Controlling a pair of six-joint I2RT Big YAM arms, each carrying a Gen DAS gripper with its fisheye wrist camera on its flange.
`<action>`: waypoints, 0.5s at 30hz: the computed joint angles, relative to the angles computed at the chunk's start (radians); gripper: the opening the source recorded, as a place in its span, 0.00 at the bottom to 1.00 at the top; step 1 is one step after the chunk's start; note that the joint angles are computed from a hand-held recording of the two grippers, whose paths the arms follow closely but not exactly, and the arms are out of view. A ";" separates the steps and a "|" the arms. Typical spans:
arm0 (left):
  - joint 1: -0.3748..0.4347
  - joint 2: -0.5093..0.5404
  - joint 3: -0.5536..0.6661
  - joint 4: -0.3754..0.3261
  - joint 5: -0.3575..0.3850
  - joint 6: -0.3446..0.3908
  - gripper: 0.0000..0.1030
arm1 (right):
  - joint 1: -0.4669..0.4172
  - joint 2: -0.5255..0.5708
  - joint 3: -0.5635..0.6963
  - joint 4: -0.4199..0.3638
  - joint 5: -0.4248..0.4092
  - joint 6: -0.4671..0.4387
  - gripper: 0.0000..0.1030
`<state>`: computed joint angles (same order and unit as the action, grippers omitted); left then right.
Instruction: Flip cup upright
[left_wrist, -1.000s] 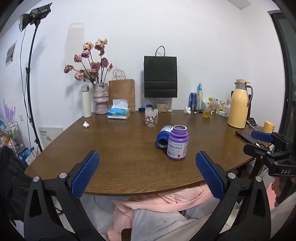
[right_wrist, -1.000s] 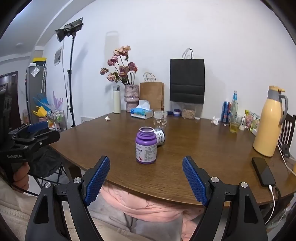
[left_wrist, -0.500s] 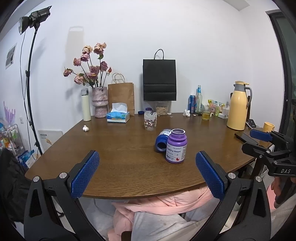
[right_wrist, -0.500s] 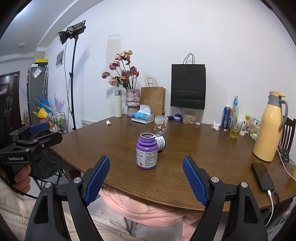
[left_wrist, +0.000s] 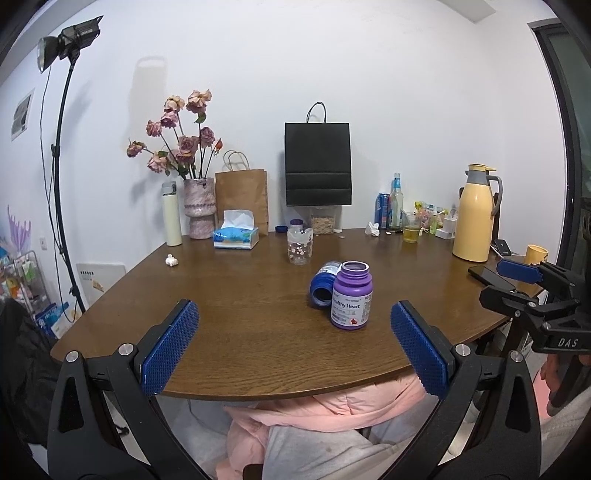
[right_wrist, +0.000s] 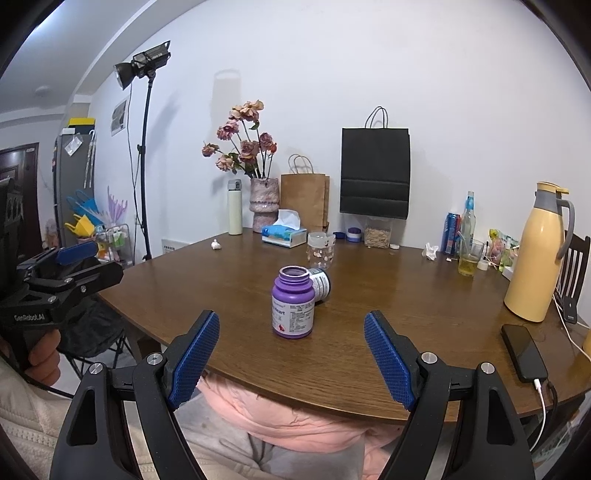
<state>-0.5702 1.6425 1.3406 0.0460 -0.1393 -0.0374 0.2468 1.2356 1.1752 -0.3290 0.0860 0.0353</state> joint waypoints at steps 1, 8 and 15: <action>-0.001 0.000 -0.002 0.002 0.000 0.001 1.00 | 0.002 0.001 0.000 -0.001 0.000 -0.003 0.83; -0.001 0.000 -0.007 0.014 0.003 0.015 1.00 | -0.001 -0.003 -0.008 0.008 0.001 0.006 0.83; -0.002 0.000 -0.011 0.019 0.002 0.016 1.00 | -0.005 0.000 -0.005 0.002 -0.004 0.010 0.83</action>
<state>-0.5719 1.6427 1.3297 0.0653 -0.1373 -0.0216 0.2413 1.2352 1.1702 -0.3266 0.0817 0.0451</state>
